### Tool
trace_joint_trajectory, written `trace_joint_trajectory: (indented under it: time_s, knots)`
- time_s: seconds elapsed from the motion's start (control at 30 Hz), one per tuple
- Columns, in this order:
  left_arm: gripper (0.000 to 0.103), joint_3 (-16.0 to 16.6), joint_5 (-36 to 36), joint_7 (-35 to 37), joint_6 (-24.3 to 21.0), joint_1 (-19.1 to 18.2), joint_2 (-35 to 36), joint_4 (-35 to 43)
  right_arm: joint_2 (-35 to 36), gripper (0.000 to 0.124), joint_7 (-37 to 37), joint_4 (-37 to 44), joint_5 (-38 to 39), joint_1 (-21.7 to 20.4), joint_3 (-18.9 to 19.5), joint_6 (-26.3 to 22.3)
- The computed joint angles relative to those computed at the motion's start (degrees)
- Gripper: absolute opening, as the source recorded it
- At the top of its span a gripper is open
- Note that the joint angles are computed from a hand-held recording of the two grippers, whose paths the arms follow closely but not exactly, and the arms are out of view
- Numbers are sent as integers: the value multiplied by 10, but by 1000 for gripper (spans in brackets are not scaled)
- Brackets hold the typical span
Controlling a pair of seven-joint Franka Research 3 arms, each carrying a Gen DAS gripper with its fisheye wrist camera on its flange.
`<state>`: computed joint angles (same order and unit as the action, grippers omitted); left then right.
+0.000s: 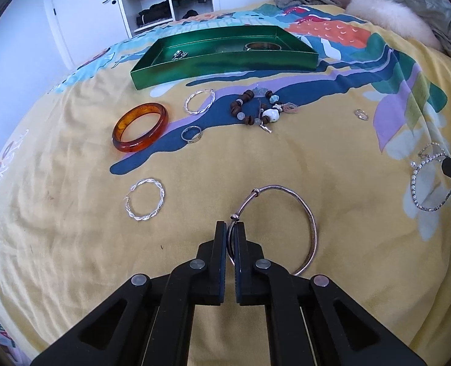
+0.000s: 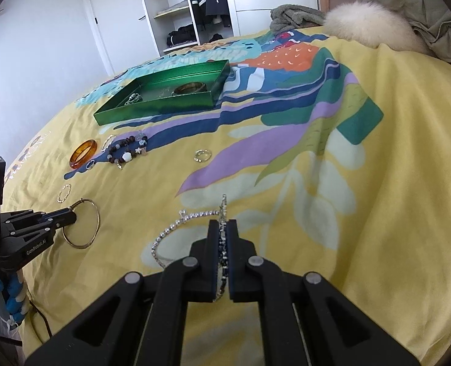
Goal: Organize jewelry
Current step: 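Carry the silver bangle with the left tool into the tray while the right tool carries the chain bracelet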
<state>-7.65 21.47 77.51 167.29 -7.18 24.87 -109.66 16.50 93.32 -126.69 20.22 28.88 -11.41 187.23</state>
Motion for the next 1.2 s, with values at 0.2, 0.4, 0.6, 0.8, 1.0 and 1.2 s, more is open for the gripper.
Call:
trace_joint_trajectory:
  time_s: [0.2, 0.4, 0.6, 0.8, 1.0, 1.2]
  knots:
    - [3, 16, 28, -27, 10, -18, -36, -30, -28, 4, -19, -32, 13, -44, 53, 34]
    - [3, 24, 65, -60, 23, -32, -72, -59, -56, 4, -32, -67, 11, -110, 131, 65]
    - [3, 17, 83, -80, 37, -30, -103, -85, -89, 4, -8, -103, -21, -154, 175, 84]
    - [3, -4, 57, -60, 55, -11, -128, -104, -113, 4, -30, -118, 4, -125, 158, 91]
    - [3, -21, 19, -26, 71, 5, -144, -108, -118, 4, -110, -102, 87, -76, 134, 84]
    - [3, -39, -40, 25, 81, 29, -148, -95, -109, 4, -248, -51, 223, 10, 70, 64]
